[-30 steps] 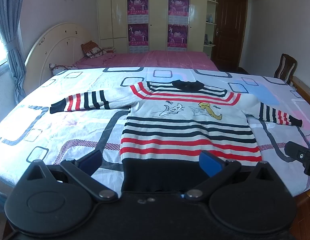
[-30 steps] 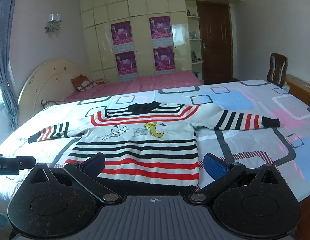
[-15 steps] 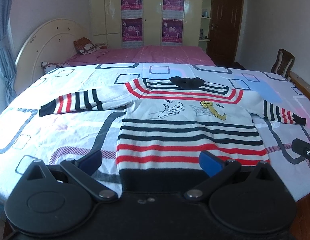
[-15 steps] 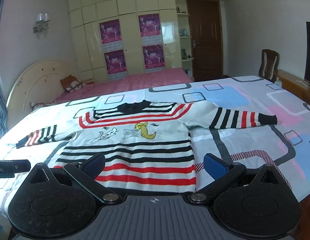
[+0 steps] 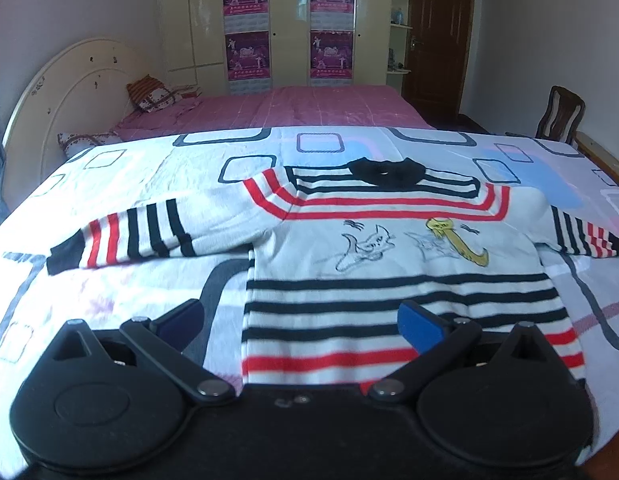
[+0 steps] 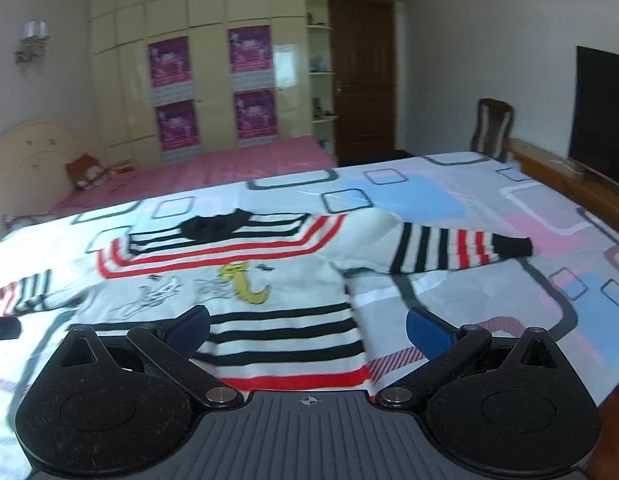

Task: Fold small clothes
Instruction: 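Reach the right tool to a sleeve and grasp its black cuff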

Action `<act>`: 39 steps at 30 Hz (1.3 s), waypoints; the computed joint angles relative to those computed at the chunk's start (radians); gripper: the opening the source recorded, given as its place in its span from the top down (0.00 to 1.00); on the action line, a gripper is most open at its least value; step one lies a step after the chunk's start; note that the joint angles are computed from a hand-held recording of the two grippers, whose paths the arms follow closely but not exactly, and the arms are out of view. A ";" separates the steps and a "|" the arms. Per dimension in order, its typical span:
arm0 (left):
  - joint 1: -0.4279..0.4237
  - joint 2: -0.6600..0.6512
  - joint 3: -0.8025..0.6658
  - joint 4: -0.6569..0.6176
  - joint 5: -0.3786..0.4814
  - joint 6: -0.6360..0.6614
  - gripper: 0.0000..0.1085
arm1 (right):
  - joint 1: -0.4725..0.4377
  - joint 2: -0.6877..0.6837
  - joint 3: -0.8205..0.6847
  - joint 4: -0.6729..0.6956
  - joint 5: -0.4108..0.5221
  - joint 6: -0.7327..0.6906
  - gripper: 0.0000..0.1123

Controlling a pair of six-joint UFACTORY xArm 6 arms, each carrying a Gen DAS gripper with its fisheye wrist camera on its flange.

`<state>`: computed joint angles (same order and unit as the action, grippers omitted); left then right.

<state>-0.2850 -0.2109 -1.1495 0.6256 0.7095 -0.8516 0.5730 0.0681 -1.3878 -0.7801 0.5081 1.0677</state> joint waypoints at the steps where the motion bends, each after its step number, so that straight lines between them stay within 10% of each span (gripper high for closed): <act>1: 0.009 0.013 -0.006 -0.003 -0.012 0.005 0.05 | -0.004 0.011 -0.012 -0.007 0.013 0.008 0.08; 14: 0.020 0.258 -0.192 -0.015 -0.059 -0.053 0.05 | -0.201 0.174 -0.109 0.177 -0.082 -0.169 0.09; 36: -0.059 0.853 -0.920 -0.046 0.233 -0.049 0.12 | -0.475 0.740 -0.741 0.547 0.049 -0.513 0.09; 39: -0.058 0.899 -0.987 -0.069 0.254 -0.030 0.17 | -0.488 0.799 -0.831 0.548 0.097 -0.494 0.45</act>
<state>-0.3434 0.6886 -2.1363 0.5565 0.9635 -0.8815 0.0848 0.8671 -2.2187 -0.2317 0.6048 0.5741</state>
